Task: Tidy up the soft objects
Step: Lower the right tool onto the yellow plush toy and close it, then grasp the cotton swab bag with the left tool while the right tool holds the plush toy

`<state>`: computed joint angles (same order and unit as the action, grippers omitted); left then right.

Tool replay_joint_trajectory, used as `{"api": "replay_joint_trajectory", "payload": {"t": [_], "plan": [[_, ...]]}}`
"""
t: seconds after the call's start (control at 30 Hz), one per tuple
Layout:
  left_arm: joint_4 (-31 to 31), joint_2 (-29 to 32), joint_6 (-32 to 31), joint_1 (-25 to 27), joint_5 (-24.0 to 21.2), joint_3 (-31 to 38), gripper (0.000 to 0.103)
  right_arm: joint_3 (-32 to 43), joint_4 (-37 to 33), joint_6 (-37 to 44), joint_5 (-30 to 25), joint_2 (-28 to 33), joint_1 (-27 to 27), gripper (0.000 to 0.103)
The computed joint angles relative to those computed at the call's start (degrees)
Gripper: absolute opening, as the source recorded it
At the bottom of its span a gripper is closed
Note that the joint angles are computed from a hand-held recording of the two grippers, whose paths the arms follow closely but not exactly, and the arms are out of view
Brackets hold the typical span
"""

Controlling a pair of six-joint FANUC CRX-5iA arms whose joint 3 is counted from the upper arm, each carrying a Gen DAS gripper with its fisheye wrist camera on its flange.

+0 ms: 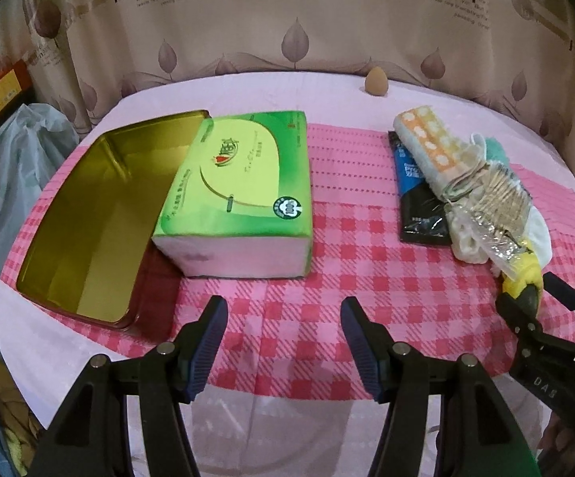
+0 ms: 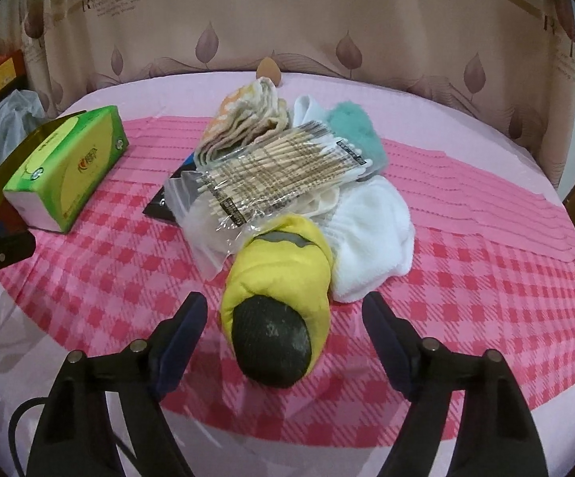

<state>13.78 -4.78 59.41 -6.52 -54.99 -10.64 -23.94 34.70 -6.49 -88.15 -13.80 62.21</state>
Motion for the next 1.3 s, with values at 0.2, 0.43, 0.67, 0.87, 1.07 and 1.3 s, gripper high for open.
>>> {"api": "replay_joint_trajectory", "payload": {"t": [0.2,0.43,0.67,0.87,1.07,1.3], "plan": [[-1.25,1.68,0.76,-0.95,-0.49,1.22,0.061,-0.60,-0.51,0.19,1.67,-0.53,-1.11,0.062],[-1.58,2.04,0.75,-2.28,-1.00,1.71,0.061,-1.56,-0.91,-0.46,2.80,-2.13,-0.68,0.046],[-0.25,1.35,-1.18,-3.52,-1.20,1.84,0.061,-1.20,-1.56,-2.40,0.77,-3.36,1.81,0.044],[1.71,1.45,-3.70,-4.84,-1.56,2.18,0.061,-1.46,-1.78,-5.44,-1.06,-5.48,3.60,0.044],[1.52,2.16,-4.99,-7.49,-1.34,3.28,0.061,-1.59,-1.67,-7.73,-3.08,-7.21,5.34,0.044],[4.92,3.79,-8.99,-10.28,-2.39,4.22,0.061,-1.75,0.22,-12.04,-8.64,-9.44,7.99,0.044]]}}
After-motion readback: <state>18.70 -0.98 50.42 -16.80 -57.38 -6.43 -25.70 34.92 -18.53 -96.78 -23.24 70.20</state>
